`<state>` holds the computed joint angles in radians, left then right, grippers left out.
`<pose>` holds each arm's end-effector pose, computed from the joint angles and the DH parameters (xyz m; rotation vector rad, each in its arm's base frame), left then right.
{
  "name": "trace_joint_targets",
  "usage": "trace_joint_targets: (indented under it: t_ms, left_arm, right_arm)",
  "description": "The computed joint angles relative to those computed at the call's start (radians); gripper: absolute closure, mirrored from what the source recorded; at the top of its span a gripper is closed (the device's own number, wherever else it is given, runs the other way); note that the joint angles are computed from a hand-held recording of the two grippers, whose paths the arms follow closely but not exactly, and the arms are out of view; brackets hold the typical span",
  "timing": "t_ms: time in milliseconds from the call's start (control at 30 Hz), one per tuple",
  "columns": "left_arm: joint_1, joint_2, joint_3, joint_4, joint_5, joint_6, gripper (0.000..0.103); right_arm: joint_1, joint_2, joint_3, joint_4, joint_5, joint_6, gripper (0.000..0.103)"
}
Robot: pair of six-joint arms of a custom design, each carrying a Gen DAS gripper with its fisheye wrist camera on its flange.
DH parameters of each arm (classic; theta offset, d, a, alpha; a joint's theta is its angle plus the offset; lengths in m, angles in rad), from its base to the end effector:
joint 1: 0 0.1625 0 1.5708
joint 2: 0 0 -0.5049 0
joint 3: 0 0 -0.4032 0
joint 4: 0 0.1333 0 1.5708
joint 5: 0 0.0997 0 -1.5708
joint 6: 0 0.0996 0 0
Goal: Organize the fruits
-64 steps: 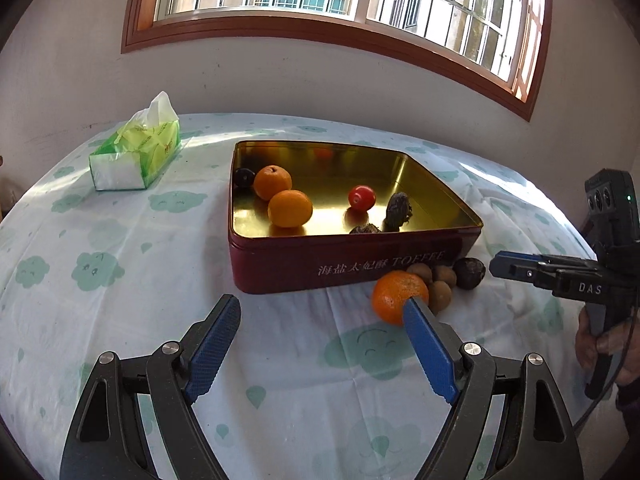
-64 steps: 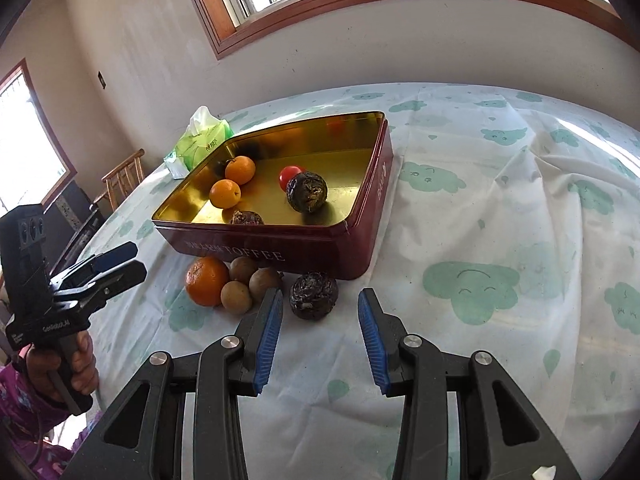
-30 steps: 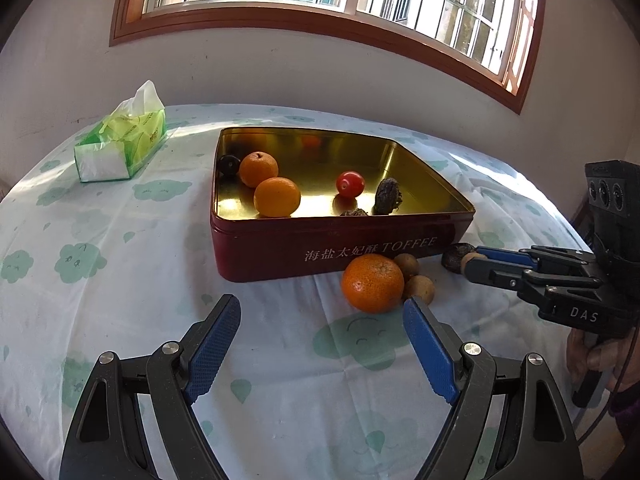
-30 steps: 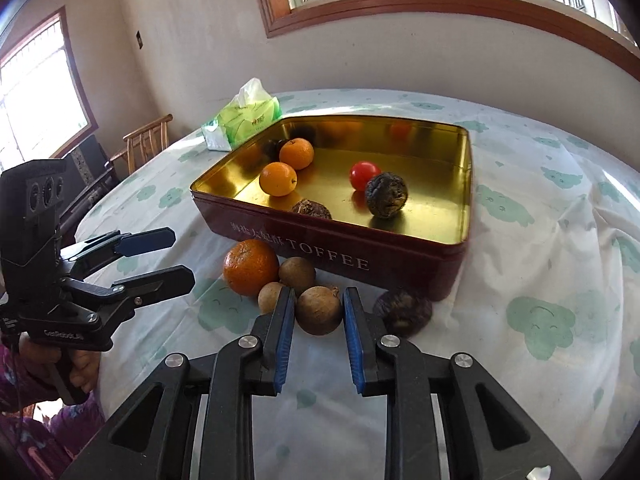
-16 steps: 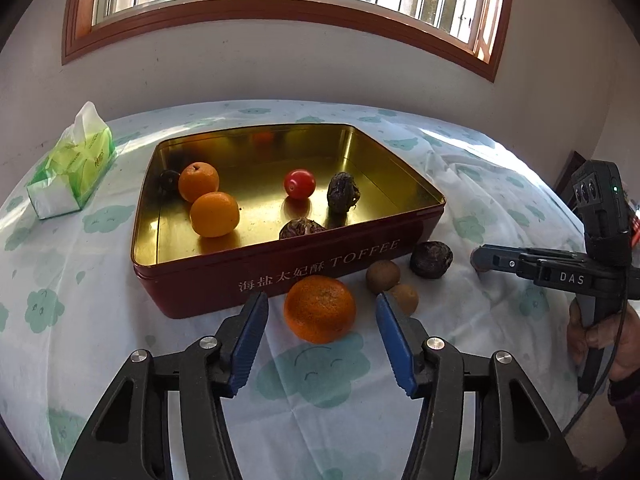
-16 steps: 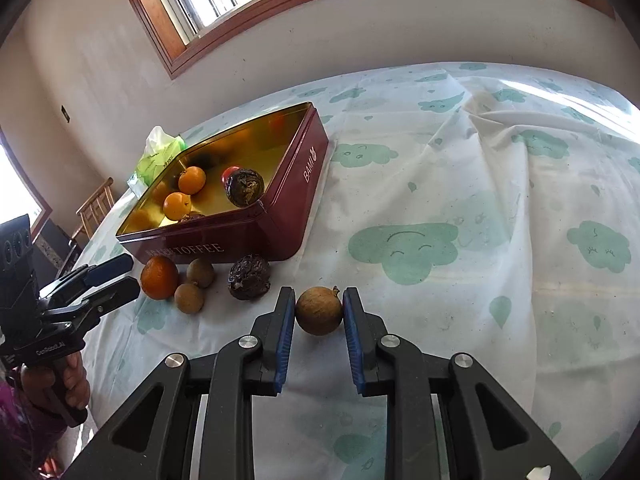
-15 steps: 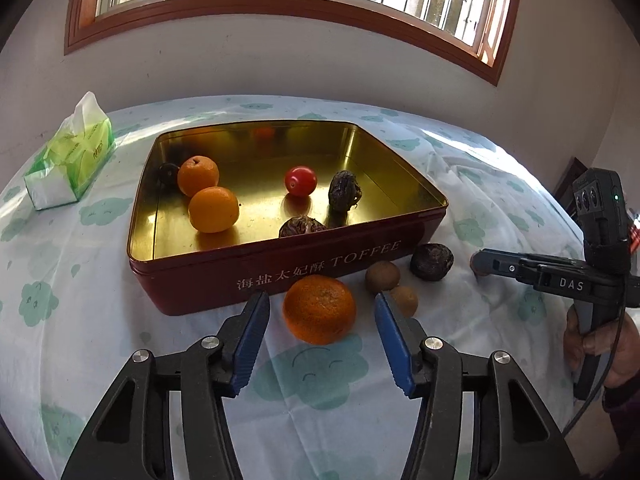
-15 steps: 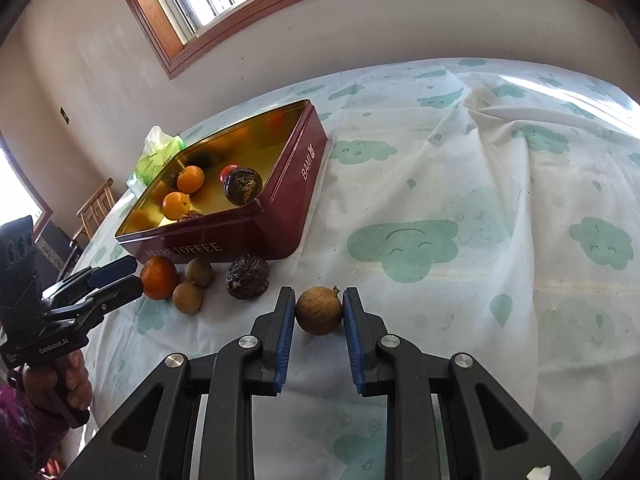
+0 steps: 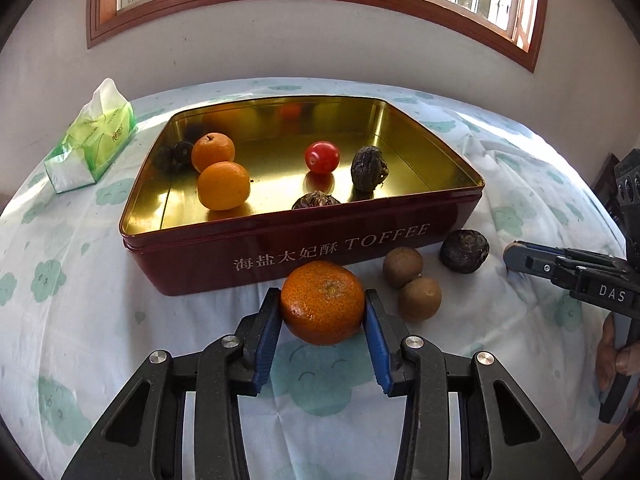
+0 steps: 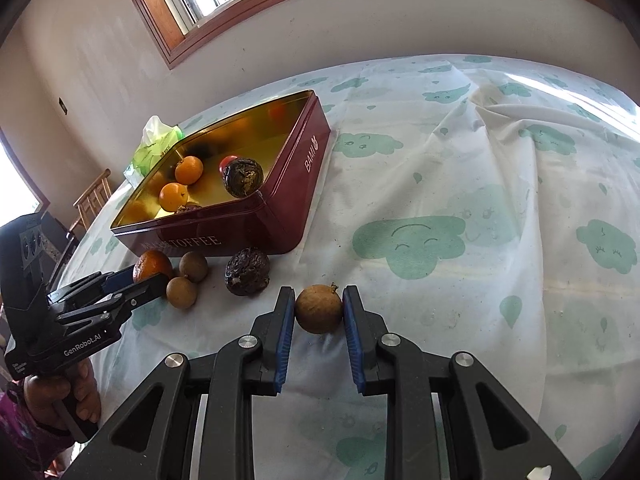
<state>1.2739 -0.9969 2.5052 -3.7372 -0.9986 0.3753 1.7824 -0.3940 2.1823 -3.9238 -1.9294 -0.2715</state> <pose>0.0534 -0.4654 0.1788 0.5723 2.3799 -0.8029 0.2040 -0.4812 -0.0628 0.5026 -2.6273 0.7601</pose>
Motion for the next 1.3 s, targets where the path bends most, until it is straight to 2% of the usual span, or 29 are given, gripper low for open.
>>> trace_joint_targets:
  t_ms: [233,500,767,1300]
  left_arm:
    - [0.03,-0.027,-0.009,0.009,-0.034,-0.055,0.062]
    - [0.035,-0.028,0.006,-0.051,-0.046,-0.063,0.062]
    - [0.025,-0.02,0.013,-0.076,-0.03,-0.058,0.062]
    - [0.022,-0.014,0.005,-0.064,-0.007,-0.069,0.062]
  right_arm:
    - [0.017,0.01,-0.014,0.001,-0.044,-0.012,0.081]
    - [0.03,0.018,-0.027,0.004,-0.077,-0.023,0.081]
    - [0.043,0.026,-0.037,0.006,-0.11,-0.034,0.081]
    - [0.049,0.03,-0.042,0.005,-0.128,-0.041,0.081]
